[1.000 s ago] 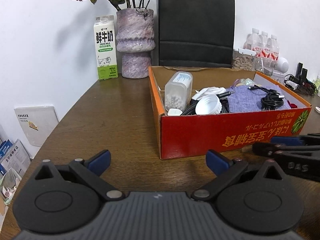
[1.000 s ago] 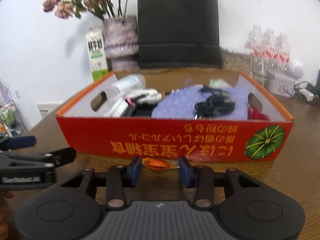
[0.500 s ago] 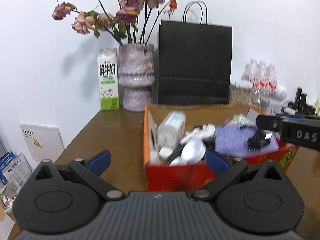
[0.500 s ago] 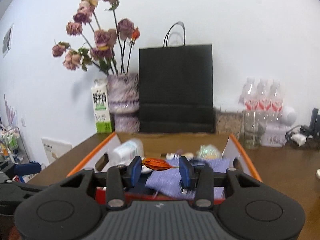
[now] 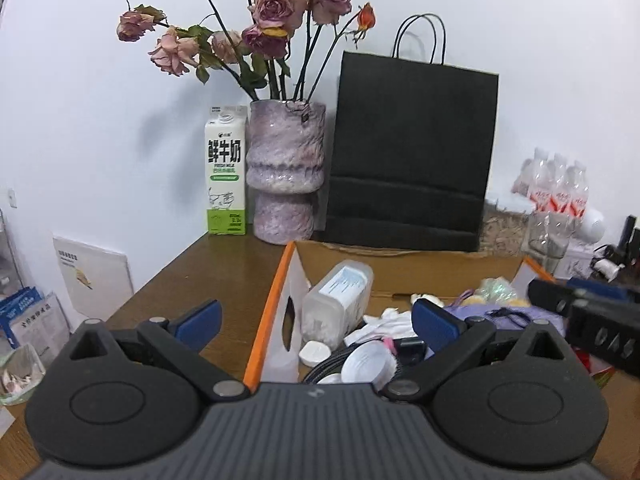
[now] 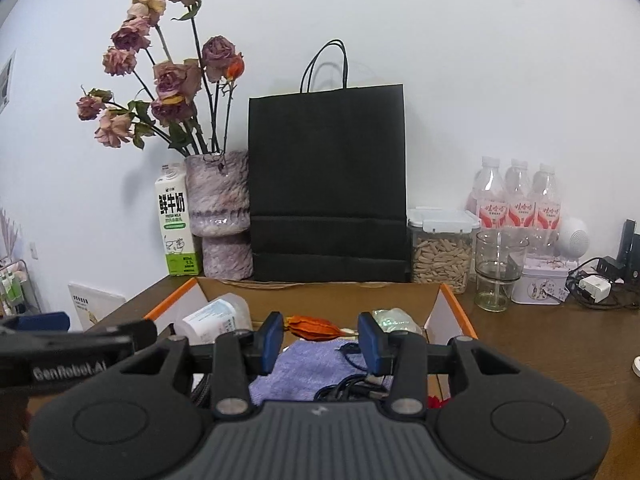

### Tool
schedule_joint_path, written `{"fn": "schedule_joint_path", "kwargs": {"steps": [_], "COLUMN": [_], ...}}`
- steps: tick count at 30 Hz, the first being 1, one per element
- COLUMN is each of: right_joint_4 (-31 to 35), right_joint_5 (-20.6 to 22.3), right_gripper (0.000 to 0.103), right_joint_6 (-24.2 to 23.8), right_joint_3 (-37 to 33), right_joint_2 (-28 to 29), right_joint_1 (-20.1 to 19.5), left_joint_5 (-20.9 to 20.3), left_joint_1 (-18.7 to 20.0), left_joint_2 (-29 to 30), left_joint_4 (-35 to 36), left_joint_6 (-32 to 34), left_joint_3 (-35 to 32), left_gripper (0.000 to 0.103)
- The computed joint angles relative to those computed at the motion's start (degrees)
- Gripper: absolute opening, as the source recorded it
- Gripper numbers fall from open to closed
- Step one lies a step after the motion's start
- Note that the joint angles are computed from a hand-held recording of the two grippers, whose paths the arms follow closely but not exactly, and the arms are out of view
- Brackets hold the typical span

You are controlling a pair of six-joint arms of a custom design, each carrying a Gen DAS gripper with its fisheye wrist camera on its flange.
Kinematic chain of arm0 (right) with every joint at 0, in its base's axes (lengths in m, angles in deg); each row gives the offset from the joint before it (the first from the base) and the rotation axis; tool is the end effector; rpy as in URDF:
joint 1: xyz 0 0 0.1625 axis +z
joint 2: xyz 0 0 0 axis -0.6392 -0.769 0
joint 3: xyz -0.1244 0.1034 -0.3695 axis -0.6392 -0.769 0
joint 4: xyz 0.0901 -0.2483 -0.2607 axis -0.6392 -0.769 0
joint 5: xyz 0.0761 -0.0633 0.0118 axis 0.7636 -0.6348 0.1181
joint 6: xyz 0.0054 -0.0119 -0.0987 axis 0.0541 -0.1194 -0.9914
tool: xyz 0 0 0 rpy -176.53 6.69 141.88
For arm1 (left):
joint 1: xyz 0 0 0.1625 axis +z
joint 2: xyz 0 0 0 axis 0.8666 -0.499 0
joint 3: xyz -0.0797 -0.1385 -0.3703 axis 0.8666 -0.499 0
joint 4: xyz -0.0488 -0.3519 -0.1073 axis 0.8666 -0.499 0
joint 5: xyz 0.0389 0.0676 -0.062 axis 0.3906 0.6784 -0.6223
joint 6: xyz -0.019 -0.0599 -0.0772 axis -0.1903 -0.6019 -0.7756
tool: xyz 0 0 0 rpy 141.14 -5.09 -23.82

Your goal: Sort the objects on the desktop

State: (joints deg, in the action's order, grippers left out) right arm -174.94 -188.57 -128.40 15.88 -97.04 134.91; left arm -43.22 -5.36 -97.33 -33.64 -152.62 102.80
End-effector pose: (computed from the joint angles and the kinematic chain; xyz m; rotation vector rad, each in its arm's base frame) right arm 0.1753 -0.6828 0.1618 0.7082 -2.1176 1.4000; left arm -0.2224 -0.6788 0.1137 0.4724 2.0257 -1.3790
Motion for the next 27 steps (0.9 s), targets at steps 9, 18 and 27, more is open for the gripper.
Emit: {"fn": "schedule_joint_path", "kwargs": {"steps": [9,18,27], "right_joint_4": [-0.5,-3.6,-5.4], "right_joint_5": [-0.1,0.1,-0.2], "right_gripper": [0.103,0.103,0.103], "right_joint_6": [0.5,-1.8,-0.9], "right_joint_3": [0.4,4.2,14.4], "right_joint_2": [0.0,-2.1,-7.8], "right_joint_1": [-0.4,0.2,0.9], "left_joint_5": [0.9,1.4,2.2], "left_joint_1": [0.0,-1.0,-3.6], "left_joint_2": [-2.9,-5.8,-10.5], "left_joint_4": [-7.5,-8.9,-8.5], "left_joint_6": [2.8,3.2,1.8], "left_joint_3": [6.2,10.2,18.4], "left_gripper": [0.103,0.103,0.103]}}
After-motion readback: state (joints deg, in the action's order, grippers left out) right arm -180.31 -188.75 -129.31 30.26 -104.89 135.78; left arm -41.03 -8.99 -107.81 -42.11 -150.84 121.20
